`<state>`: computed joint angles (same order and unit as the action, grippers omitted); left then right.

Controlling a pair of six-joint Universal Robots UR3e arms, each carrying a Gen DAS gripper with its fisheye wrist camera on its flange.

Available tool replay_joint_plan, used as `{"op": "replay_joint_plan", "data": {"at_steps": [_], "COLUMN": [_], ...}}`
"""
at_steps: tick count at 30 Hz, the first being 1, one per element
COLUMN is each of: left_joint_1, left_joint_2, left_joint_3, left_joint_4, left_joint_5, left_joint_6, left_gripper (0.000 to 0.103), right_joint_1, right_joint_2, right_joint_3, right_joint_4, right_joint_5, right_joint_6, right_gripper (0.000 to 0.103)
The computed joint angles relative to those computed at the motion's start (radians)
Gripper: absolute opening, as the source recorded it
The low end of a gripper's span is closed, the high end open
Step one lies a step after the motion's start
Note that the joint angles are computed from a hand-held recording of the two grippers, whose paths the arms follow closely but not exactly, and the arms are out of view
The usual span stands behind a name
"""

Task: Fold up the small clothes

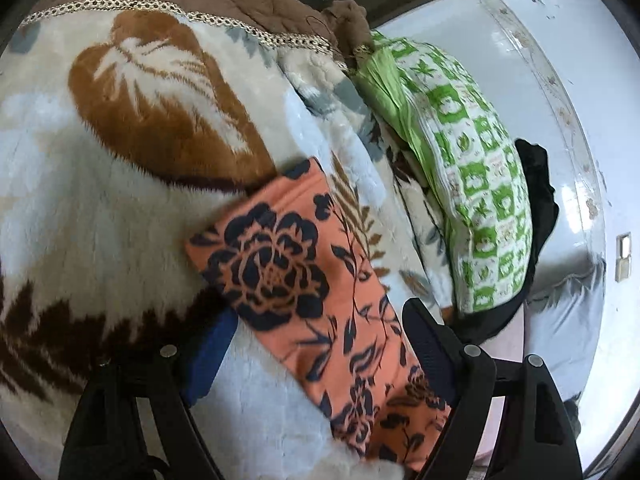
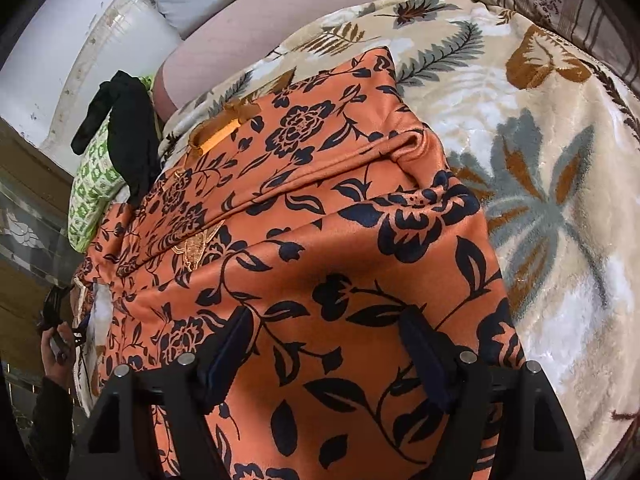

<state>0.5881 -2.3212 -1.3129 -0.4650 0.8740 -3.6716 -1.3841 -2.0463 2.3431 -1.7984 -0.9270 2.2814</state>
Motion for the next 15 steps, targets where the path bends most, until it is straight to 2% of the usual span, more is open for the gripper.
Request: {"op": "replay_joint_plan", "data": {"at_steps": [2,3,4,5,7,9,15], "left_joint_1": [-0.005,-0.015,-0.015,-0.013,-0.030,-0.067,-0.267], "left_joint_2": [0.013,-0.010,-0.039,-0.055,-0.041,0.037,0.351], "left_joint_3": [0.028,0.093,0.151,0.168,0.195,0.158,0.046], "left_joint_4": [-0.074,-0.157,-0.231,-0.231,-0.258,-0.206,-0.011], "left_joint_5": [0.064,0.091,0.083,0.080,0.130,0.193,0.243], "left_joint_6": [0.024,0.056,0.079,0.076,0.109,0.173,0.364], "left_gripper": [0.055,0.010,0.005,0.005,0.004,0.004,0.004], "right_joint_1": [0.006,0.005,0.003,0.000,-0.008,-0.021,-0.079], "right_joint_2": [0.004,0.004,0.005,0.006,0.007,0.009,-0.003], "right_joint_3": [0.001,0.002,0.001,0.001,-0.004,-0.008,-0.002], "right_joint_4": [-0.012,-0.011,-0.010,-0.004,0.010,0.032,0.114], "right_joint_5": [0.000,0.001,0.003,0.005,0.011,0.019,0.056], "right_joint_6": [0.006,0.006,0.004,0.000,-0.011,-0.027,-0.095], "right_gripper": [0.079,0.079,0.079,0.079,0.079,0.079,0.079]}}
